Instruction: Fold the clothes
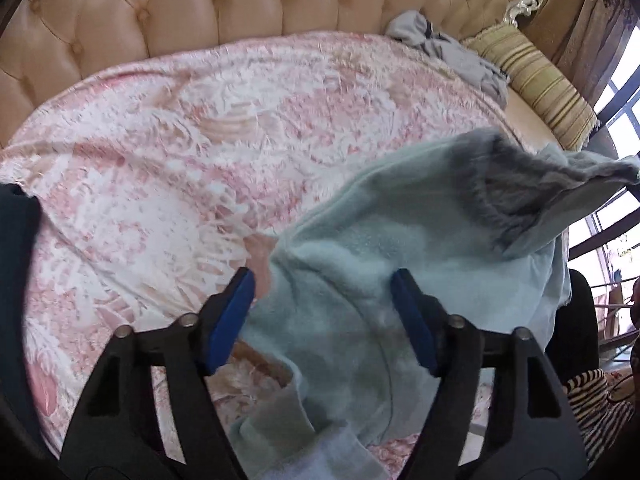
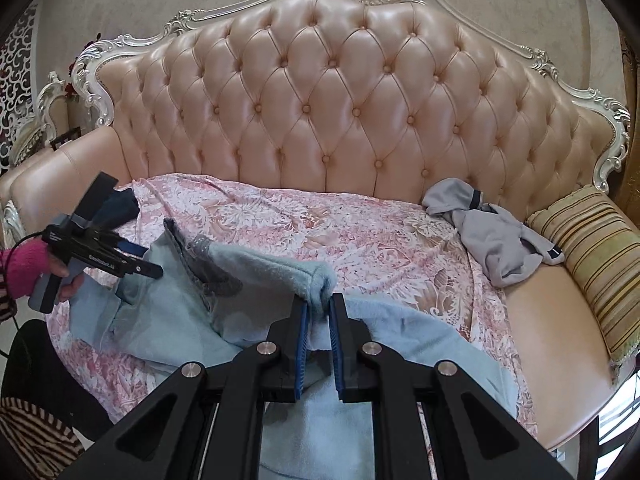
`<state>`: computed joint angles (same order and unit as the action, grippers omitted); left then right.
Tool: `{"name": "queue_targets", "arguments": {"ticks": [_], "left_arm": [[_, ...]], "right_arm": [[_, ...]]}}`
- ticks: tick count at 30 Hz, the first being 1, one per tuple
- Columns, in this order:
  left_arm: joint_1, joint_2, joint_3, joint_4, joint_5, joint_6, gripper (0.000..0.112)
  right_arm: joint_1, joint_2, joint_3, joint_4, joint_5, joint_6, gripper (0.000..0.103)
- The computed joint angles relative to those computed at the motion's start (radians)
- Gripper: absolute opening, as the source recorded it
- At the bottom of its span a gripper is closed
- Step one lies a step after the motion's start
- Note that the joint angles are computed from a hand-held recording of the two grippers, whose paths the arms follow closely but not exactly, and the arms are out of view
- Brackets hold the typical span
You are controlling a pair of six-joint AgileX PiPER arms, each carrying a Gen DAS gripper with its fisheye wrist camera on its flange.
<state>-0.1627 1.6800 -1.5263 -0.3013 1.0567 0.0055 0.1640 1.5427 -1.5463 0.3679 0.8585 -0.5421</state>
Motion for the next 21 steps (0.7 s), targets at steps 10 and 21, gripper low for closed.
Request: {"name": "queue_targets", "arguments": {"ticks": [10,21], "left_arm": [[-0.158,-0.127,0.065,0.214,-0.09,-0.206,0.009],[-0.696,-0.33,-0.122,0.866,0.136,-0.684,0.009]], "right_arm": [[-0.021,-0.043,0.016,0.015,-0.004,0.003,0.011],[-0.219,-0.216,-0.108,0.205,0.068,-0.092,0.011]]}}
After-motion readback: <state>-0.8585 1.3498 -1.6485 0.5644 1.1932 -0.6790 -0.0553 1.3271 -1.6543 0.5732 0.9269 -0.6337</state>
